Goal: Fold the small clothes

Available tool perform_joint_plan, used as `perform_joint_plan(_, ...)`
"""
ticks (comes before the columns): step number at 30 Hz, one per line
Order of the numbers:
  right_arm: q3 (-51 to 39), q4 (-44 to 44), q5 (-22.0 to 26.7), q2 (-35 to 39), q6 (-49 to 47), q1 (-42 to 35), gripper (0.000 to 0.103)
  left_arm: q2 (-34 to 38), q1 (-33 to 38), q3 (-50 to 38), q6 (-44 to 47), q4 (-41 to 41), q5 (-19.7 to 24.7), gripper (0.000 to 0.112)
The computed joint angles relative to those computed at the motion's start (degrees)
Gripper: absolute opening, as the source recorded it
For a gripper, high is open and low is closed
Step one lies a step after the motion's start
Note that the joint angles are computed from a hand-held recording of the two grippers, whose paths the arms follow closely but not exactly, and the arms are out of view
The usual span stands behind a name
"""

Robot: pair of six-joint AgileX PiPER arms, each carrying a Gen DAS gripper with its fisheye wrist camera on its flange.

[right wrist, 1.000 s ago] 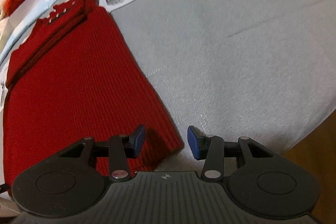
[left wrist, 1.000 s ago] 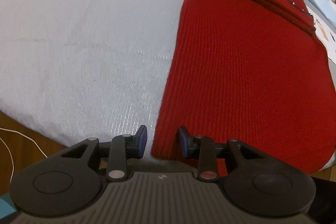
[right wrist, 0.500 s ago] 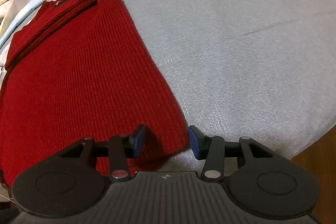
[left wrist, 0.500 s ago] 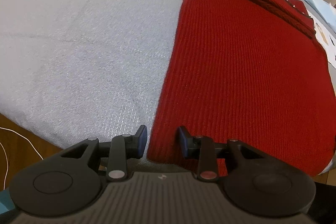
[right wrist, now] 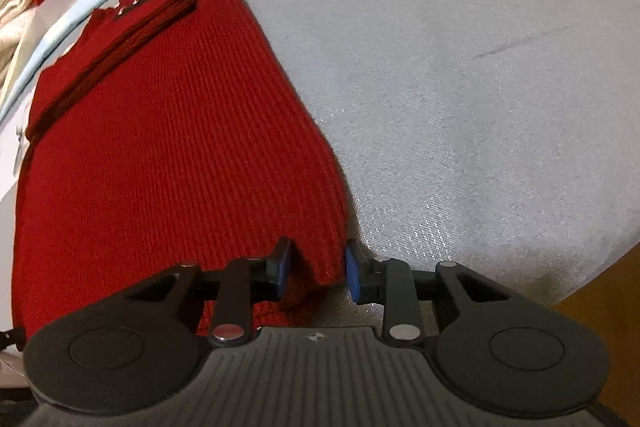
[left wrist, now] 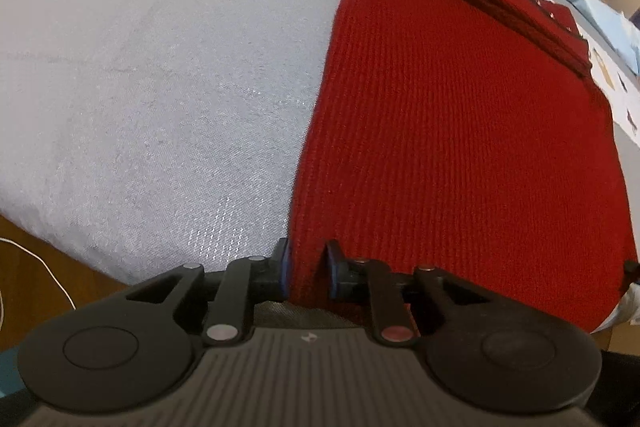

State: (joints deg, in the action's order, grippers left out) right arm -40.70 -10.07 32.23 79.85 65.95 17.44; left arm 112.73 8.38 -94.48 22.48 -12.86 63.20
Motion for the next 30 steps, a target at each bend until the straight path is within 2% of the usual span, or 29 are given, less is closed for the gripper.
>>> perform_joint_plan(3, -0.34, 0.28, -0.06, 0.43, -0.43, 0.11, 0.031, -0.59, -0.65, 0.75, 0.34, 0.71, -1.16, 0.014)
perform_joint_plan(5, -0.31, 0.11, -0.42, 0.30, -0.65, 0.17, 0.023, -0.75, -0.95, 0.87, 0.32, 0.57, -1.63, 0.013)
perform_joint_plan(7, 0.22, -0.53, -0.61, -0.64, 0.24, 0.16, 0.023, -0.27, -0.66, 0.28, 0.12, 0.17, -1.11, 0.014)
perform_joint_plan(10, 0.53, -0.32, -0.28, -1.05, 0.40, 0.10, 0.024, 0.78, -0.09, -0.88, -1.08, -0.13, 0.21, 0.020)
perform_joint_plan(11, 0.43, -0.53, 0.15, -0.91, 0.68, 0.39, 0.028, 0.97, -0.14, -1.06, -1.31, 0.06, 0.38, 0.022)
perform_joint_plan(15, -0.92, -1.98, 1.79, 0.42, 0.44, 2.04, 0.030, 0.08, -0.88, 0.54, -0.13, 0.88, -1.09, 0.022)
perform_joint_plan(17, -1.26, -2.78, 2.27, 0.69, 0.63, 2.57, 0.028, -0.28, -1.06, 0.98, 0.49, 0.93, -1.69, 0.014)
perform_joint_plan(19, -1.07, -2.77, 1.79, 0.36, 0.81, 2.38, 0.023, -0.81, -1.38, 1.46, 0.87, 1.05, -2.52, 0.012)
perform_joint_plan(24, 0.18, -5.73, 0.88, -4.51, 4.45, 2.82, 0.019, -3.95, -1.02, 1.37, 4.72, -1.56, -2.06, 0.010)
perform_joint_plan(30, 1.12, -9.18, 0.28, -16.36, 8.42, 3.30, 0.017, -7.74, 1.18, -1.86, 9.30, -8.66, 1.82, 0.009)
